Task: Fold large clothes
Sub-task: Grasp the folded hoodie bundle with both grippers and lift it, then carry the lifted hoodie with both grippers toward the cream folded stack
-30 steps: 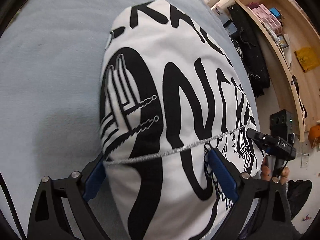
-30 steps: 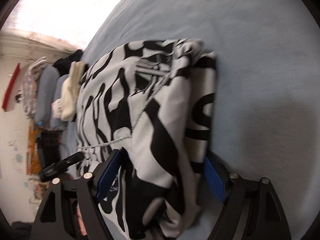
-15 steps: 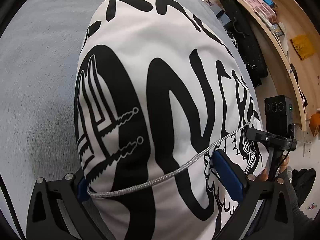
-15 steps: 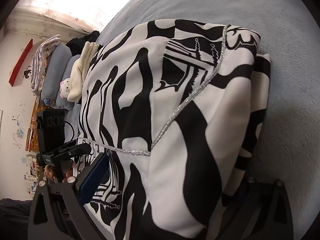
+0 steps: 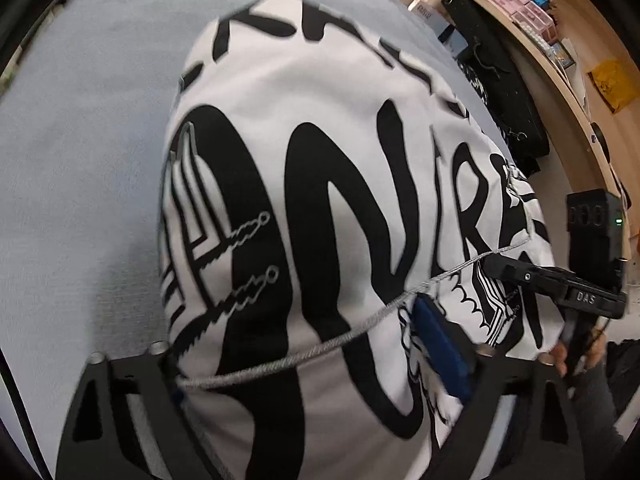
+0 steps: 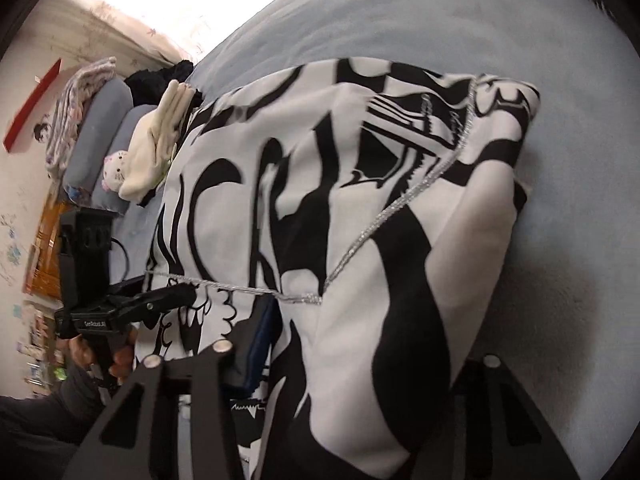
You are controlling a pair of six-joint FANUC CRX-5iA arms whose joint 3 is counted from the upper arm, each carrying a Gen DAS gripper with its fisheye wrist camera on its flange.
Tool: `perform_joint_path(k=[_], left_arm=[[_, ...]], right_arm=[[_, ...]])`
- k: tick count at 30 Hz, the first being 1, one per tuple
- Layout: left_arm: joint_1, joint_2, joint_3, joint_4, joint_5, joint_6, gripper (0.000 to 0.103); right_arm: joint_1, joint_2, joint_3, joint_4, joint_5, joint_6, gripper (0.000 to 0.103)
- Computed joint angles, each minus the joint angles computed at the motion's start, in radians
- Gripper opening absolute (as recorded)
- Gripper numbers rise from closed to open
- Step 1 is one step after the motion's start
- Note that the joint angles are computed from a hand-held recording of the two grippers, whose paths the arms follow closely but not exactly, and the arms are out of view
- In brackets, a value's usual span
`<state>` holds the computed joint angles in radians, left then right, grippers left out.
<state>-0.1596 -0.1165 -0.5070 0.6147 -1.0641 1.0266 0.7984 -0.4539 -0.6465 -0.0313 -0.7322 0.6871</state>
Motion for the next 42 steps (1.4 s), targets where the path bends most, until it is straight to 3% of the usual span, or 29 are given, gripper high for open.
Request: perform_joint_path(k=[2,5,8,12,17,23,26,30,35,42], left_arm=[[-0.014,-0.043,-0.008,-0.011,0.030,-0.003,0.065],[-0.027,-0.081,0.000,-0.031,0.039,0.014,0.055],[-0.021,-0.121,0.011,-0.062,0.024,0.033,0.052],[0.049,-0.185,0.017,-0.067,-0.053,0.020,0.051],[0.205,-0.288,0.028,-0.065,-0.173,-0.048,0.051],[0.507,-0.338,0.099,-0.036,-0.355,-0.213,0.051],[0.617,-0.297,0.173,-0.032,-0.396,-0.276,0.051],[0.690,-0.198,0.298,-0.029,-0.384,-0.344,0.051],[0.683,-0.012,0.497,-0.033,-0.318,-0.360,0.051],[0.641,0.312,0.856,-0.073,-0.271,-0.338,0.051]], right_arm=[[0.068,-0.011,-0.011,0.123,-0.021,-0.113,0.037],[0.156,-0.024,-0.017,0.266,-0.059,-0.253,0.030],[0.234,-0.020,-0.001,0.351,-0.110,-0.347,0.028],[0.324,0.004,0.042,0.398,-0.152,-0.425,0.027],[0.413,0.063,0.101,0.469,-0.142,-0.496,0.027],[0.437,0.232,0.268,0.487,-0.060,-0.454,0.027],[0.420,0.346,0.393,0.466,-0.019,-0.380,0.027],[0.369,0.514,0.597,0.416,0.024,-0.263,0.027],[0.284,0.725,0.896,0.311,0.027,-0.109,0.027],[0.168,1.092,1.455,0.152,-0.101,0.102,0.027]])
